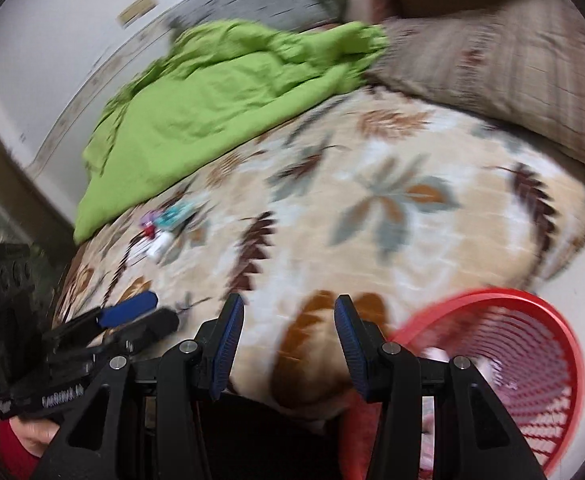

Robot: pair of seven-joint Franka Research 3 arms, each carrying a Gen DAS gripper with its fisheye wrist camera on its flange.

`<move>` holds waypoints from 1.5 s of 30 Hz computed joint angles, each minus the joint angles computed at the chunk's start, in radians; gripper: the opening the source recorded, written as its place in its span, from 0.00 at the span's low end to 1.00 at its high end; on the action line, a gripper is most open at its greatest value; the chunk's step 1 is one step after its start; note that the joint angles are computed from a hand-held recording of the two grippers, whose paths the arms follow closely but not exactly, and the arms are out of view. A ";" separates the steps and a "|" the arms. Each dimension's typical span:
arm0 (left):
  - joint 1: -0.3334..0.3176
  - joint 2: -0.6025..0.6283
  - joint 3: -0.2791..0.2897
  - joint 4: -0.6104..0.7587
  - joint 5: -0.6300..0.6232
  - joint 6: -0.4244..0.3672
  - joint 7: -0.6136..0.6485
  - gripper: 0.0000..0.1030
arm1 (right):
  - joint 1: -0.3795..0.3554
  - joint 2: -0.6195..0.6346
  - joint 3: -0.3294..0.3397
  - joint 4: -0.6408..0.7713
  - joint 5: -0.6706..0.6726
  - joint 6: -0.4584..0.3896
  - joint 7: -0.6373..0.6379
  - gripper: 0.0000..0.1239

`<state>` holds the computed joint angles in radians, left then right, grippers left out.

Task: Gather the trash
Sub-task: 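Move both open tools back to the remaining trash on the bed, then grasp the white plastic bottle with the left tool, then grasp the teal wet-wipe pack with the right tool while the left tool holds the bottle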

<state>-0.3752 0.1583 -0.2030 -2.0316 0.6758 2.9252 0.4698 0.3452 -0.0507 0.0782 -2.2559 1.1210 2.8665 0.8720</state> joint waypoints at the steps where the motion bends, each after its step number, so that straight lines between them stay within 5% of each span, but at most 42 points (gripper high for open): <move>1: 0.004 -0.020 0.022 -0.019 0.024 -0.004 -0.039 0.61 | 0.005 0.010 0.005 0.013 -0.002 -0.005 0.000 0.41; 7: 0.096 -0.068 0.061 -0.058 0.116 -0.075 -0.133 0.61 | 0.020 0.058 0.031 0.070 -0.016 -0.020 -0.008 0.41; 12: 0.185 0.017 0.051 0.002 -0.043 -0.094 0.043 0.61 | 0.016 0.085 0.039 0.100 -0.043 -0.034 0.007 0.41; 18: 0.220 0.141 0.046 0.104 -0.206 -0.109 0.196 0.60 | 0.001 0.124 0.045 0.137 -0.076 -0.042 0.024 0.41; 23: 0.177 0.235 0.079 0.234 -0.198 -0.216 0.249 0.55 | -0.015 0.157 0.051 0.165 -0.101 -0.055 0.054 0.41; 28: 0.180 0.273 0.091 0.261 -0.235 -0.217 0.245 0.31 | -0.023 0.171 0.062 0.181 -0.116 -0.060 0.060 0.41; 35: 0.164 0.106 0.097 0.031 -0.203 -0.126 0.152 0.28 | -0.026 0.218 0.077 0.263 -0.138 -0.100 0.067 0.41; 38: 0.153 -0.012 0.105 -0.118 -0.123 -0.088 0.045 0.28 | -0.023 0.277 0.091 0.351 -0.159 -0.147 0.073 0.42; 42: 0.150 -0.106 0.116 -0.208 0.166 -0.144 -0.283 0.28 | -0.005 0.410 0.104 0.521 -0.259 -0.215 0.163 0.46; 45: 0.193 -0.101 0.094 -0.213 0.201 -0.141 -0.341 0.28 | 0.030 0.557 0.097 0.709 -0.385 -0.253 0.284 0.48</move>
<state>-0.1827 0.0570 -0.1094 -2.2448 0.8773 2.7840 0.1286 0.3753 0.5067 0.1747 -1.5468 0.7360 2.6140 1.1561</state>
